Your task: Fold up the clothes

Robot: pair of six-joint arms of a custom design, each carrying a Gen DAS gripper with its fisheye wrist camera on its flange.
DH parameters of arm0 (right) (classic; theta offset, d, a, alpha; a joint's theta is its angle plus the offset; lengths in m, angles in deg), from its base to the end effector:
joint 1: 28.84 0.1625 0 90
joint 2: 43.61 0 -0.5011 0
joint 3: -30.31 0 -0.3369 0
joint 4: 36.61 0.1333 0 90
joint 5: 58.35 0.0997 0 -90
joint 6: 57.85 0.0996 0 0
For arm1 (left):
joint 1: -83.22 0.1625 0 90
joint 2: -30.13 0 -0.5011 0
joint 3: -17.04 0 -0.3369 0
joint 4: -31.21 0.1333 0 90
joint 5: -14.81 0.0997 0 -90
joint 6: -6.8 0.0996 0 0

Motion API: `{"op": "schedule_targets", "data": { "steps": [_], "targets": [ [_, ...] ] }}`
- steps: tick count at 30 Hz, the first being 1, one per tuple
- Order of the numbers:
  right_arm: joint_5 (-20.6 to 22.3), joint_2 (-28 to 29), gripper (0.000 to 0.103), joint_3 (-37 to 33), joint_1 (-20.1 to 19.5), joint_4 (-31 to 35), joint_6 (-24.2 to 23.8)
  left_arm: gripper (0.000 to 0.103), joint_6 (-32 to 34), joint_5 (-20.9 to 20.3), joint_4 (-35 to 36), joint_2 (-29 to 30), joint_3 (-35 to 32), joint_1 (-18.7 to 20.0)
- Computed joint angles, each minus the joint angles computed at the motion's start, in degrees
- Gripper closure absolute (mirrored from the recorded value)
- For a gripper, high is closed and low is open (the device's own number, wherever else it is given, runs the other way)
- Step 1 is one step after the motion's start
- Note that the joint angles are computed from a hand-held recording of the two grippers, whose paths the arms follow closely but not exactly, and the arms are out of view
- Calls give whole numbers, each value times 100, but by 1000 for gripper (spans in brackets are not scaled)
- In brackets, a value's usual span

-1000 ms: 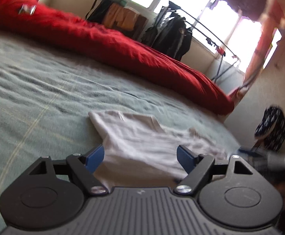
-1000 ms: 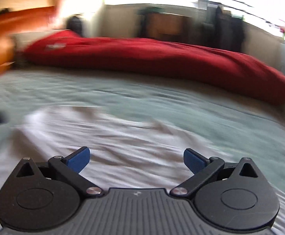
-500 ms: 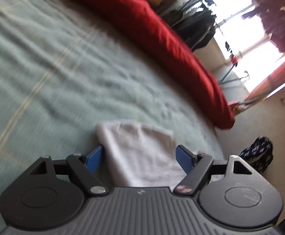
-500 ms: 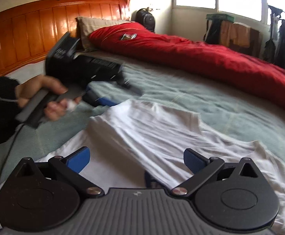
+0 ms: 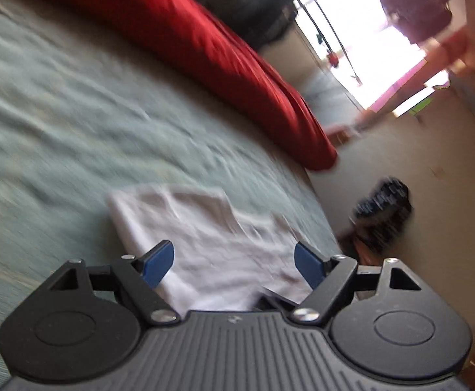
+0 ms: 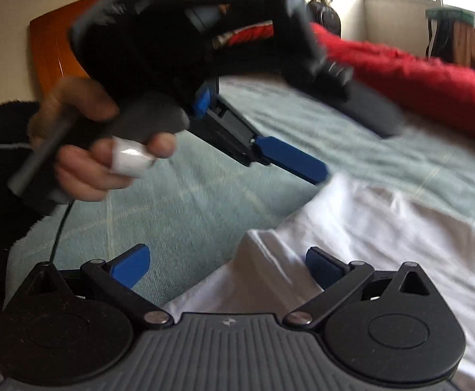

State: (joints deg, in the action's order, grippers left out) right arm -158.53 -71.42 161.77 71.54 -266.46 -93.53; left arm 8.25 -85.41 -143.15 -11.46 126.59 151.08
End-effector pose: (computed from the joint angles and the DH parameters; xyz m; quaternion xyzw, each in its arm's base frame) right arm 0.2043 -0.4730 0.0487 0.3450 -0.8821 0.2835 0.1501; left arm -0.1283 -0.6220 0.1170 -0.2140 -0.9624 0.1239 0.1122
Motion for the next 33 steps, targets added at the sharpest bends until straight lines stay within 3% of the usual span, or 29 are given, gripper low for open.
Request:
{"op": "schedule_targets", "data": {
  "steps": [3,9,12,15,18,20,22,25,30,33],
  "targets": [
    [-101,105,0,-27,13,-16,139,23,66,772,37,177,-64,-107],
    [-194,211,0,15,202,-29,55,24,195,1113,-780,211,153,-155],
    [-172,183,0,19,231,-115,115,24,217,862,-526,23,142,-128],
    [-3,152,0,22,222,-93,281,21,281,344,-411,-71,198,-80],
    [-234,284,0,-120,310,17,303,20,116,157,-89,-23,159,-67],
    [-269,307,0,-74,350,-89,361,20,48,658,-21,27,204,-141],
    [-305,203,0,67,394,-39,456,30,275,1254,-379,103,347,-229],
    [-481,62,0,426,494,-197,426,29,11,1561,-839,77,475,-281],
    [-960,-91,0,1102,622,-734,432,23,163,591,-512,-141,485,-219],
    [-1275,-15,0,1451,652,-1229,624,21,267,620,-377,-99,583,-327]
  ]
}}
